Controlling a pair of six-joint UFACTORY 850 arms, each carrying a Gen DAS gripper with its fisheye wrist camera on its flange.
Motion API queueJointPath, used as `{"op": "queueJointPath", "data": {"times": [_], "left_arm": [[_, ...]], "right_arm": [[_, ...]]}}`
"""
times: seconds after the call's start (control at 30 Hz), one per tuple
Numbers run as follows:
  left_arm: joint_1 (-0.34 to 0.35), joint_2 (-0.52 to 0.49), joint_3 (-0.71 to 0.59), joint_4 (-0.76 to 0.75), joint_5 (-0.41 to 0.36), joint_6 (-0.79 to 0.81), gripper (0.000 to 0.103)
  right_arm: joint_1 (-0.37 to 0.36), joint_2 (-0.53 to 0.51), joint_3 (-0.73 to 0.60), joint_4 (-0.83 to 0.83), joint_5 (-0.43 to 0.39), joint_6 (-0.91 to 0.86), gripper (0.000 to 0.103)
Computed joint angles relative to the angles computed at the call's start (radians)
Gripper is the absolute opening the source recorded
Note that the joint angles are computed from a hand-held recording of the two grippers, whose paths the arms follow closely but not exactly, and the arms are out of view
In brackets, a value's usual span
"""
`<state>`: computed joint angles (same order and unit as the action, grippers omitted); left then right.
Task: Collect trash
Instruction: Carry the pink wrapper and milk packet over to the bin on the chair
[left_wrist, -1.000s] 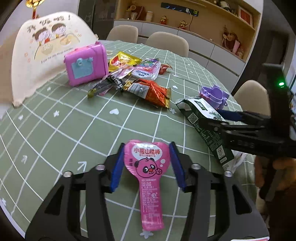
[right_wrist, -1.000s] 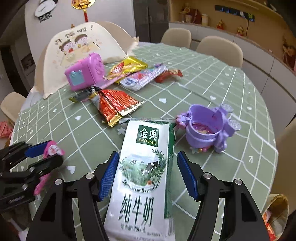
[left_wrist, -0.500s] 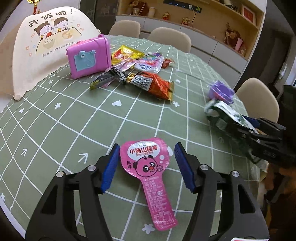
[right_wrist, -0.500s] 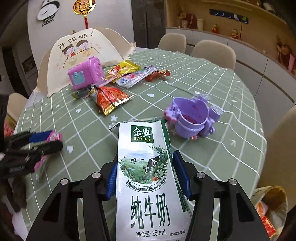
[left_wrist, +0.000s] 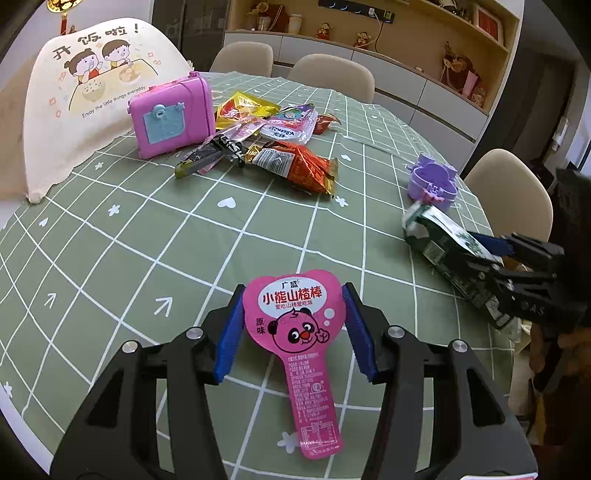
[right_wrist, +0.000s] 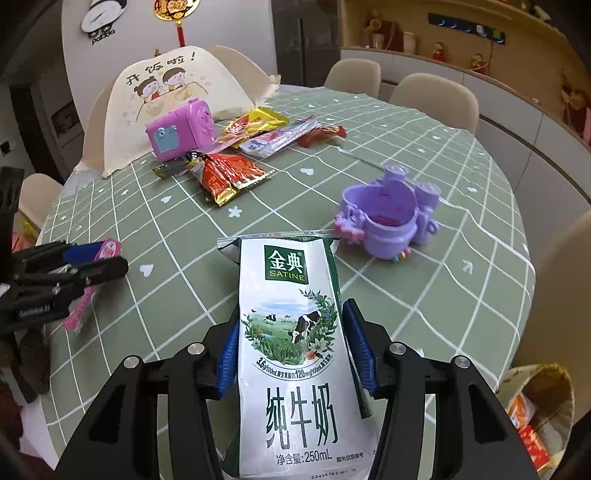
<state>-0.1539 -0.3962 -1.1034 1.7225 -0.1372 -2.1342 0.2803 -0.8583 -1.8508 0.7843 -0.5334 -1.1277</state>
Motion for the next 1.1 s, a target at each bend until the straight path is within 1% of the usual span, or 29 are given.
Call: {"op": "queueJointPath", "data": {"times": [0.03,0.1,0.17,0.23,0.3,0.43,0.57,0.7,0.8,0.87,0.97,1.03,1.1], "left_arm": [[-0.002,0.001,0.001,-0.008,-0.003,0.008,0.049],[-0.005,0.005,0.003,-0.017,-0.008,0.017,0.049],[-0.008,0.014,0.011,0.007,-0.012,-0.012,0.049],[-0.01,0.028,0.021,0.061,-0.02,-0.069,0.049],[-0.015,0.042,0.026,0.072,-0.041,-0.084,0.049],[-0.032,0.077,0.036,0.175,-0.081,-0.188,0.049],[-0.056,0.099,0.036,0.206,-0.112,-0.221,0.049],[-0.094,0.099,0.015,0.199,-0.124,-0.204,0.049],[-0.12,0.081,-0.017,0.211,-0.115,-0.207,0.049],[-0.146,0.059,-0.052,0.216,-0.106,-0.203,0.049],[-0.184,0.015,-0.118,0.229,-0.086,-0.191,0.049],[-0.214,-0.026,-0.177,0.247,-0.072,-0.188,0.049],[-0.234,-0.062,-0.224,0.272,-0.056,-0.198,0.049]], "right_arm": [[0.006,-0.018,-0.032,-0.054,-0.012,0.047,0.05],[0.013,-0.036,-0.064,-0.095,-0.018,0.084,0.05],[0.014,-0.031,-0.06,-0.069,-0.025,0.049,0.048],[0.011,-0.002,-0.018,0.007,-0.015,-0.038,0.046],[0.008,0.049,0.052,0.123,0.019,-0.173,0.046],[-0.003,0.136,0.16,0.327,0.07,-0.403,0.046],[-0.021,0.181,0.213,0.435,0.092,-0.512,0.046],[-0.057,0.228,0.273,0.545,0.092,-0.609,0.046],[-0.09,0.268,0.328,0.644,0.098,-0.706,0.046],[-0.123,0.301,0.374,0.741,0.1,-0.798,0.046],[-0.168,0.332,0.415,0.821,0.099,-0.862,0.046],[-0.208,0.354,0.45,0.9,0.103,-0.928,0.046],[-0.247,0.364,0.471,0.941,0.108,-0.954,0.046]]}}
